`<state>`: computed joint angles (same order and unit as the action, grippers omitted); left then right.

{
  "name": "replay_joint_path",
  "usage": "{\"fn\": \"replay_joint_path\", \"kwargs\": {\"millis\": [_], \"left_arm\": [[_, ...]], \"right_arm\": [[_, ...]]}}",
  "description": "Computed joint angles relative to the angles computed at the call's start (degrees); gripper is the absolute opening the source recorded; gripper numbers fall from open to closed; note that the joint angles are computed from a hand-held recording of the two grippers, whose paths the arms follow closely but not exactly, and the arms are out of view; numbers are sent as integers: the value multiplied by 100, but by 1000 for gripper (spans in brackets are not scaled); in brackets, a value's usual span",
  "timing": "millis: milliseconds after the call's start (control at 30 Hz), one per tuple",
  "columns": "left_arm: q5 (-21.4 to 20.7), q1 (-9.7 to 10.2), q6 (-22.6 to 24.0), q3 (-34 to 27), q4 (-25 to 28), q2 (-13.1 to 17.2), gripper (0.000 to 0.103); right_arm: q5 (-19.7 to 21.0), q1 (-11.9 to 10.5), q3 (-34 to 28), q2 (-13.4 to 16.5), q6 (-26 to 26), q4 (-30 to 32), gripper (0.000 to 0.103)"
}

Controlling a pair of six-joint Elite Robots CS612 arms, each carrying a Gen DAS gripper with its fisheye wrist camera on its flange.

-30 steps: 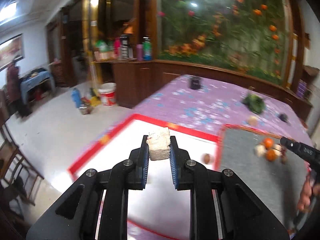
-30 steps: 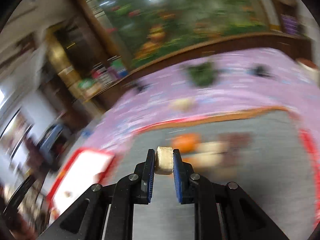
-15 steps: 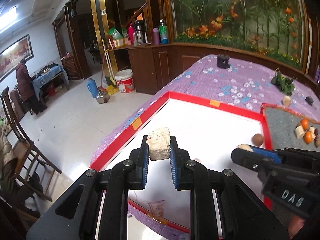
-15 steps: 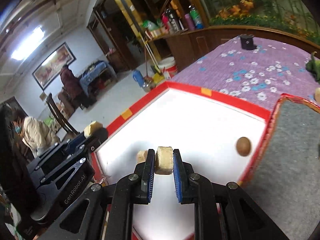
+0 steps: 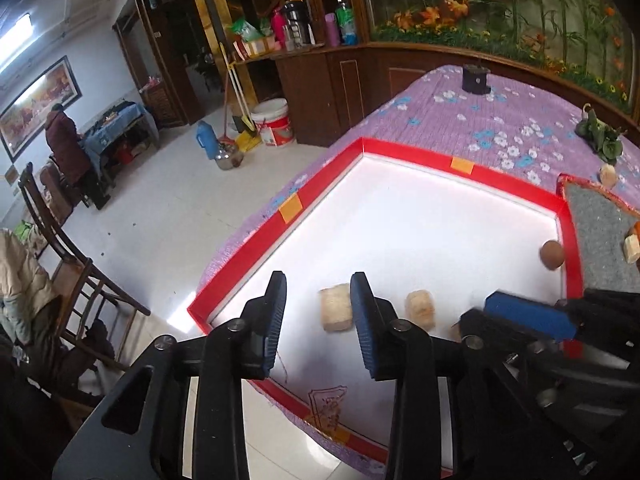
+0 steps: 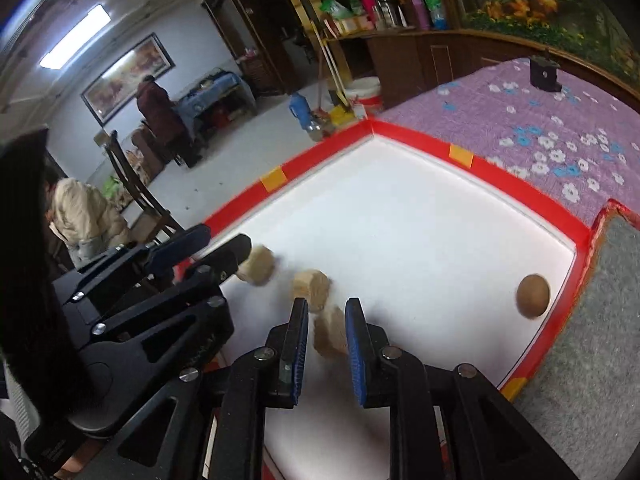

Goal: Organize fruits
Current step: 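Carry both beige cubes into the white tray and open both tools, then grasp a brown round fruit with the right tool while the left tool grasps a beige cube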

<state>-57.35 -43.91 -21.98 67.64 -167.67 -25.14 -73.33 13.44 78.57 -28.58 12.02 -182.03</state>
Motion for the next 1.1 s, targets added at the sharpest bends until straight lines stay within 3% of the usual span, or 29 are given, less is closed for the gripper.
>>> {"fn": "replay_joint_path", "kwargs": {"millis": [133, 333, 467, 633, 733, 833, 900, 967, 1033, 1100], "left_arm": [[220, -135, 189, 115, -331, -69, 48], [-28, -341, 816, 158, -621, -104, 49], [-186, -461, 991, -99, -452, 3, 49], [-447, -622, 1129, -498, 14, 156, 49], [-666, -717, 1160, -831, 381, 275, 49], [-745, -823, 1261, -1186, 689, 426, 49], [-765, -880, 1307, -1447, 901, 548, 49], [-751, -910, 1330, -1600, 1015, 629, 49], [-781, -922, 1313, -1897, 1304, 774, 49], [-739, -921, 1278, -2185, 1605, 914, 49]], "right_arm": [[-46, -131, 497, -170, 285, -1015, 19], [-334, -575, 1502, -517, 982, -2170, 20], [-706, -972, 2221, -757, 1435, -2810, 21], [-921, -1546, 2982, -1047, 1755, -3037, 22], [-725, -1884, 3282, -1137, 2022, -3059, 22], [-127, -2199, 3372, -965, 2524, -3483, 22], [229, -2281, 3329, -896, 2589, -3401, 22], [326, -2272, 3270, -933, 2509, -2883, 22], [669, -2295, 3214, -930, 2340, -2494, 22], [808, -2299, 3207, -926, 2299, -2326, 22]]}}
